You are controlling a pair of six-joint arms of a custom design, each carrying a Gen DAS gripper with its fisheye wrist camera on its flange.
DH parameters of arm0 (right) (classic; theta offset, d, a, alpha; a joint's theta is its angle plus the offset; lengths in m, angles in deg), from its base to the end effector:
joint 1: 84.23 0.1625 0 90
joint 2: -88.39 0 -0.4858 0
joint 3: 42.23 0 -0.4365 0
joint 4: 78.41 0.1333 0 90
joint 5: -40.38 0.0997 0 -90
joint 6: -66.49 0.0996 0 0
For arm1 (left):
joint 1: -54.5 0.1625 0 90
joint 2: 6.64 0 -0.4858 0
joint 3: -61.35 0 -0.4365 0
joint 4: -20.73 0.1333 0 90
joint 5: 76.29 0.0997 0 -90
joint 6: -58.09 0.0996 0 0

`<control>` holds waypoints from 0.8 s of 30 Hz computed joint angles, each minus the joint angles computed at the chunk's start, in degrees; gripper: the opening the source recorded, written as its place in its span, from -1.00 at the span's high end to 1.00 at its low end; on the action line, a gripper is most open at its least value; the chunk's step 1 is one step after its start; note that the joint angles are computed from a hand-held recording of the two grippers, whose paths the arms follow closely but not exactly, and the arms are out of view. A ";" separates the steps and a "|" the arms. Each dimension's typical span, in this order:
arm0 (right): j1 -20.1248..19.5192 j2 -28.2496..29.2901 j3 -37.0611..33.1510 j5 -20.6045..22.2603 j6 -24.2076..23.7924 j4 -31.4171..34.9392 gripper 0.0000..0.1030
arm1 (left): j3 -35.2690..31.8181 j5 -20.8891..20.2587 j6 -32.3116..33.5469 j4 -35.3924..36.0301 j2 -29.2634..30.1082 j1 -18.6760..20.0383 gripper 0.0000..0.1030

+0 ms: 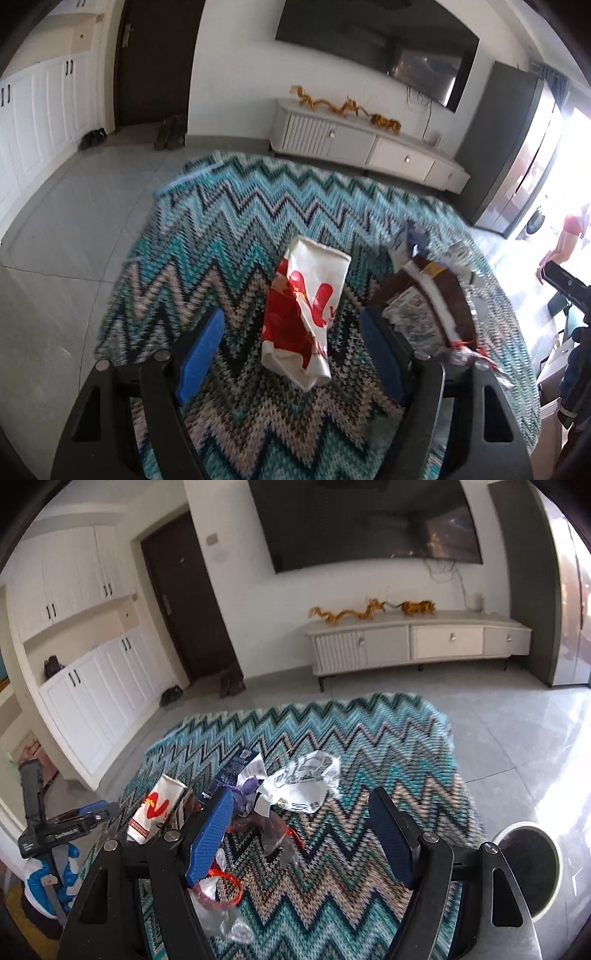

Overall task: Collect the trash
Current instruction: 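Grasp the white printed wrapper with the right tool while the left tool grasps the red-and-white cup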

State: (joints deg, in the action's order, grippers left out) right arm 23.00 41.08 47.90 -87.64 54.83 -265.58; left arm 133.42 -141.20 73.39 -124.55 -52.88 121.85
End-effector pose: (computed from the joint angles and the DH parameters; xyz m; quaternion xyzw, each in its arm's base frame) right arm 0.2972 -0.7155 0.2582 0.0657 -0.8516 0.4454 0.2685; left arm -0.1692 -0.8613 0.2937 0.2548 0.9107 -0.2611 0.1937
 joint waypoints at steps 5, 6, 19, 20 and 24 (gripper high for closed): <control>-1.40 3.32 -5.17 2.91 -0.08 5.14 -0.41 | -3.06 -0.35 0.63 2.01 3.04 0.60 -0.44; -1.70 4.14 -6.54 3.30 0.05 6.51 -0.38 | -3.55 -0.29 0.73 2.32 3.54 0.70 -0.44; -5.47 9.82 -15.68 5.90 6.08 18.94 0.26 | -2.96 0.84 3.64 1.49 5.05 1.23 -0.09; -5.64 9.74 -15.54 6.58 6.17 18.91 0.32 | -2.93 0.48 3.35 1.34 4.98 1.36 -0.03; -5.59 9.21 -14.33 7.53 5.07 16.98 0.52 | -2.17 -0.29 2.85 0.61 4.37 1.59 -0.01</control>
State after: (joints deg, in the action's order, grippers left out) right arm 17.41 50.29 33.58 -80.11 59.90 -248.60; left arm 131.25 -141.49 76.23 -123.94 -48.50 123.43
